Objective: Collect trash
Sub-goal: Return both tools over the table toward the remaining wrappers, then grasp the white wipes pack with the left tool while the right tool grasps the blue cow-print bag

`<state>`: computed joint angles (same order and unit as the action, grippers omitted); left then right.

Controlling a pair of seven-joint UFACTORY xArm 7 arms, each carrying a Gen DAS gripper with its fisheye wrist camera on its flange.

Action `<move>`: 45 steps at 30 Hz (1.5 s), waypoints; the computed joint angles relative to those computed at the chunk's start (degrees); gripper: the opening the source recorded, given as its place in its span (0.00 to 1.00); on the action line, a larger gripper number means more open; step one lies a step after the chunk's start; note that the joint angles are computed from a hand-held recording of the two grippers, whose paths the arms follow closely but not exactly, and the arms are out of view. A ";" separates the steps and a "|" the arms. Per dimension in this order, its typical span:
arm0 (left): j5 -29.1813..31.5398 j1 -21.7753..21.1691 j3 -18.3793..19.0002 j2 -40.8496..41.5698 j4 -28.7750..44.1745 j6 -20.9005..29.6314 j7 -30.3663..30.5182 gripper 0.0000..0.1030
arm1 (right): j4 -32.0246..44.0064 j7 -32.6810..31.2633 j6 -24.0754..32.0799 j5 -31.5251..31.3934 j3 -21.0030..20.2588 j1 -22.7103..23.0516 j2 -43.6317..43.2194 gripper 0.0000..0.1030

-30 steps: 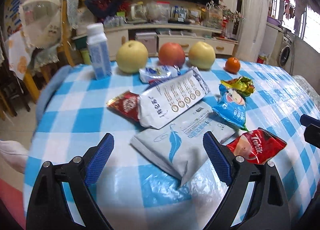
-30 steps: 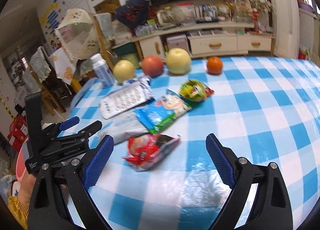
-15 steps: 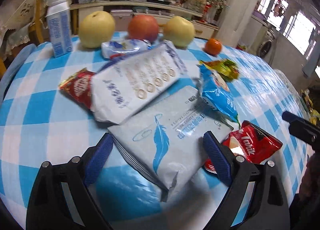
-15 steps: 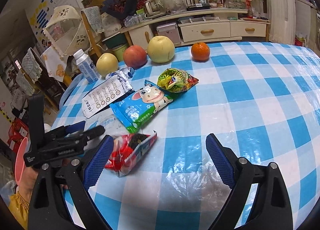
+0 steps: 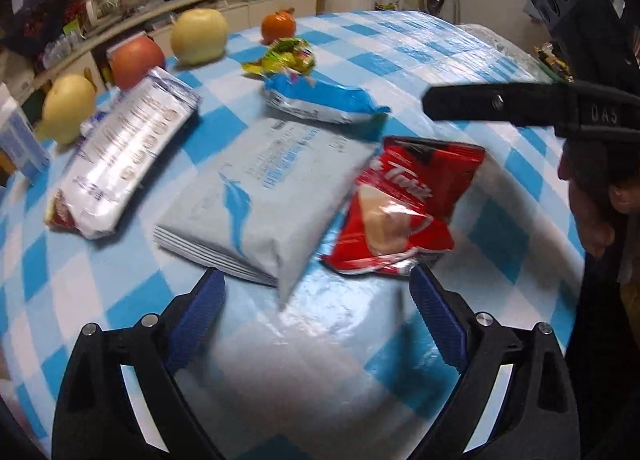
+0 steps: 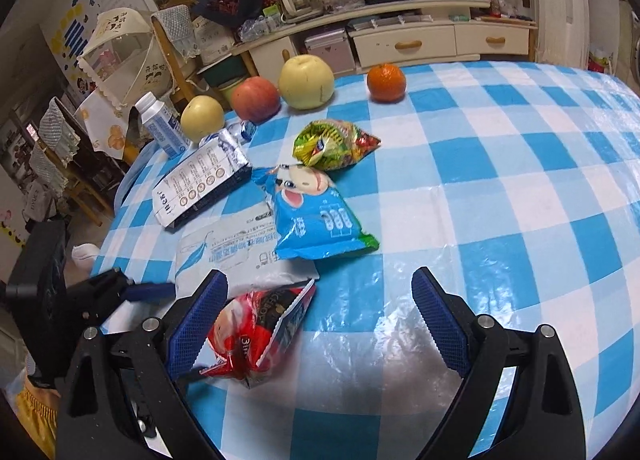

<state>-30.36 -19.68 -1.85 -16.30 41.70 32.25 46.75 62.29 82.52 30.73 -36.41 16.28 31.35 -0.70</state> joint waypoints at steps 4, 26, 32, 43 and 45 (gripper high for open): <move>-0.76 0.26 0.53 1.04 1.78 -3.54 0.50 0.91 | 1.08 -0.65 -0.10 -0.74 -0.19 0.14 1.15 0.90; -5.66 4.61 -5.03 17.26 14.31 -4.11 9.28 0.96 | 7.08 -12.74 -14.06 6.12 -7.78 0.81 12.78 0.90; -3.28 4.47 -6.18 17.33 13.55 -7.27 5.52 0.96 | 9.27 -11.67 -10.75 3.91 -10.20 3.83 13.93 0.69; -1.64 3.27 -6.45 15.06 10.35 -11.69 -1.59 0.76 | 7.95 -10.78 -12.28 3.45 -10.32 3.68 13.11 0.48; -1.65 2.95 -6.27 14.41 9.61 -12.31 -3.30 0.73 | 7.67 -11.34 -13.03 3.89 -9.97 3.41 12.87 0.47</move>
<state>-32.01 -16.73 -8.12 -1.89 51.31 19.94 43.45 69.95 71.19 17.69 -32.53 6.31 34.76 12.16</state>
